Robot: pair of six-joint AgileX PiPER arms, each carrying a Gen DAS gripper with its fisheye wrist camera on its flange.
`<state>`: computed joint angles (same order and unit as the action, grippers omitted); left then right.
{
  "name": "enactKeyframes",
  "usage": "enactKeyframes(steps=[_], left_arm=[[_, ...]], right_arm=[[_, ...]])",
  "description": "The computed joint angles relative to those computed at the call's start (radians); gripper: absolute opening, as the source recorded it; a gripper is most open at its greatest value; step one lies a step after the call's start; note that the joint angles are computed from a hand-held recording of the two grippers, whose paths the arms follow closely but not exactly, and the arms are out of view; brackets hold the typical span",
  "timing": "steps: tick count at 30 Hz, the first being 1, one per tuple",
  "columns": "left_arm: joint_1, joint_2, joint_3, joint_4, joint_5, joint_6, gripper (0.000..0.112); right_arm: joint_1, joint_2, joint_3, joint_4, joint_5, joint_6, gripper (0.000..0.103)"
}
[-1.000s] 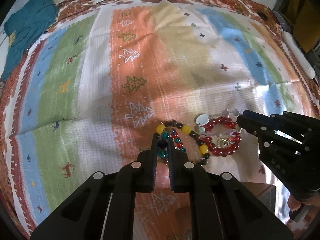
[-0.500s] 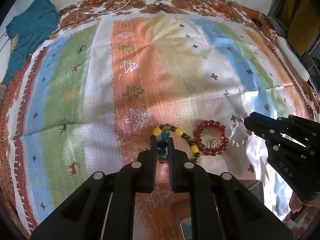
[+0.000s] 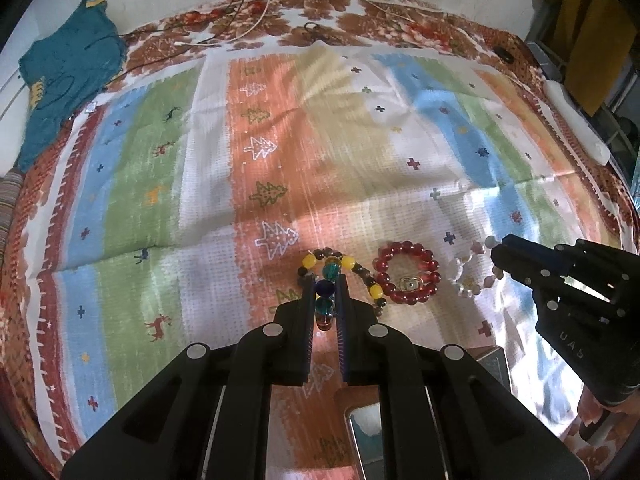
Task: Organize jewelry
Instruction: 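Carry the multicolour bracelet with the left tool while the right carries the white bracelet to the tin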
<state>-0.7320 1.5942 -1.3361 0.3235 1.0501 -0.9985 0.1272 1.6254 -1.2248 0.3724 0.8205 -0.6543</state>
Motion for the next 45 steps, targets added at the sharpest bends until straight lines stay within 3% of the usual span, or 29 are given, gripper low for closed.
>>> enactKeyframes(steps=[22, 45], left_arm=[[-0.144, -0.108, 0.01, 0.074, 0.039, -0.135, 0.009], [-0.396, -0.16, -0.024, 0.259, 0.169, -0.342, 0.009]], right_arm=[[-0.043, -0.186, 0.105, 0.088, 0.017, -0.107, 0.012], [-0.129, -0.382, 0.229, 0.233, 0.088, -0.269, 0.012]])
